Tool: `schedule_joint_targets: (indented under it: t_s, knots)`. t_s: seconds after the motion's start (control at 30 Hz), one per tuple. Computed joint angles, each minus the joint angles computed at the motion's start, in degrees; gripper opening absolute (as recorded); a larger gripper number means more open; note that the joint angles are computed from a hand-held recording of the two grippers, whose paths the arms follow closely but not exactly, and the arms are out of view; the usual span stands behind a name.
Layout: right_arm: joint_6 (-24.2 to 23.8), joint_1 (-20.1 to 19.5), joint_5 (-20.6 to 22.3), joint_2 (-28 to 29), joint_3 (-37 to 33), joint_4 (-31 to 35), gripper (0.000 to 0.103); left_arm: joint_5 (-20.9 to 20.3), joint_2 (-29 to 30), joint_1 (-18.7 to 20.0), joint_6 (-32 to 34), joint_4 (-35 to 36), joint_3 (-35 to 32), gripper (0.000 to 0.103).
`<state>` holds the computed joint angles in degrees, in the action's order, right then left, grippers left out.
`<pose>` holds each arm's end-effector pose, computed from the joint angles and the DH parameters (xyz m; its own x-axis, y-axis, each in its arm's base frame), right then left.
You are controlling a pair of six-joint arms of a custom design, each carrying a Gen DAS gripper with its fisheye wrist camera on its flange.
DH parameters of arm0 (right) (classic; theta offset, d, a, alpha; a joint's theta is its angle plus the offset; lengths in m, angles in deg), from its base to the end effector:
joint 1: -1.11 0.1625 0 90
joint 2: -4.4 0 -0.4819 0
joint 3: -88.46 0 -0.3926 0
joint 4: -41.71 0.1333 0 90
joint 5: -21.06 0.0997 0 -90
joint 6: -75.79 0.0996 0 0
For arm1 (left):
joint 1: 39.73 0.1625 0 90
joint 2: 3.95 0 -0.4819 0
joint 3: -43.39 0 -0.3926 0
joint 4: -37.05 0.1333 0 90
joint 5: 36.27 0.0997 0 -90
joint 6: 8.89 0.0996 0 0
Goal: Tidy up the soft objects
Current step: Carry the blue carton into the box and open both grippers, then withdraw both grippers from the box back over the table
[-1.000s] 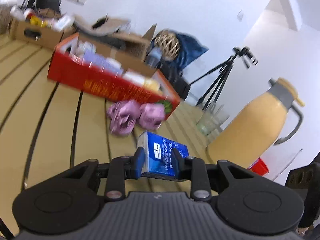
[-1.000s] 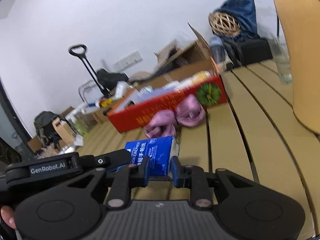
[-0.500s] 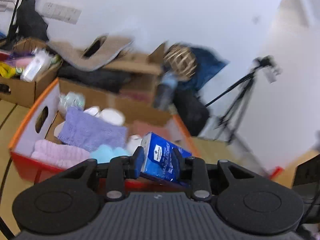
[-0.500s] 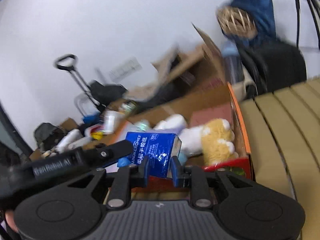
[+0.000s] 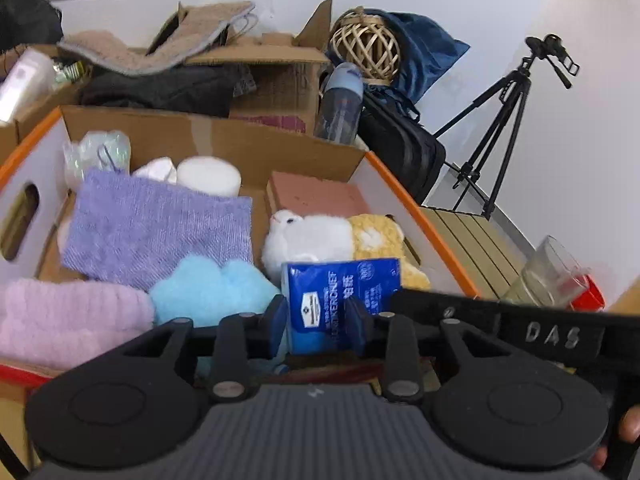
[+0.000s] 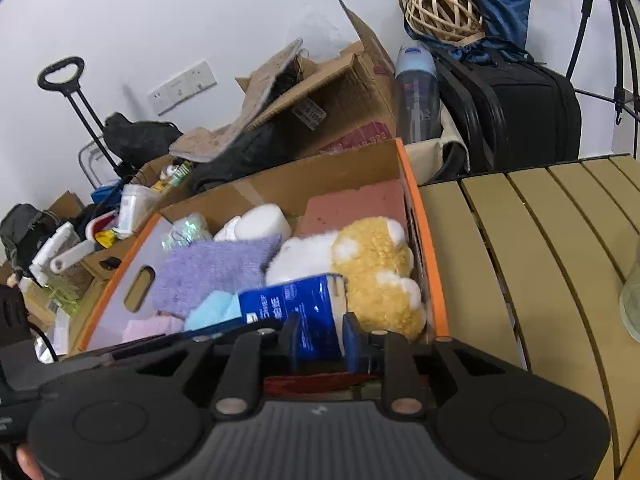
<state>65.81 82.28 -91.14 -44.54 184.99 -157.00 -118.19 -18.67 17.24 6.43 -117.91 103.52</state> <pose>-0.0145 -0.7165 0.2788 -0.8639 0.3792 0.3315 -0.0767 0.5513 -0.8308 -0.3500 -0.8086 -0.0542 -0.6896 0.6912 -0.2162 0.7215 0.6298 -0.2877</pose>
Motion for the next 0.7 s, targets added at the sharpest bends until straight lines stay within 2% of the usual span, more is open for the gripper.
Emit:
schedule_joint_targets:
  t_s: [0.17, 0.23, 0.3, 0.43, 0.63, 0.7]
  knots:
    - [-3.73, 3.07, -0.9, -2.62, 5.12, -6.54, 0.03, -0.24, -8.63, -0.82, 4.16, -11.88, 12.85, 0.043]
    - [-5.76, 4.62, -1.05, -3.89, 7.62, -9.31, 0.038, 1.08, -11.87, -1.39, 6.08, -17.77, 17.9, 0.057]
    - [-7.66, 6.23, -0.78, -5.21, 10.77, -12.62, 0.051, 4.07, -14.73, -2.3, 8.32, -25.06, 23.04, 0.068]
    - [-10.3, 9.52, -2.23, -6.54, 16.59, -19.22, 0.054, 5.39, -20.99, -2.8, 13.31, -35.73, 33.45, 0.078]
    - [-21.14, 15.41, -7.09, -2.97, 25.62, -38.69, 0.07, 5.27, -29.22, -2.41, 17.81, -52.25, 50.03, 0.09]
    - [-24.56, 17.14, -8.22, -0.67, 28.7, -45.74, 0.079, 4.62, -32.16, -1.88, 17.81, -56.92, 55.81, 0.096]
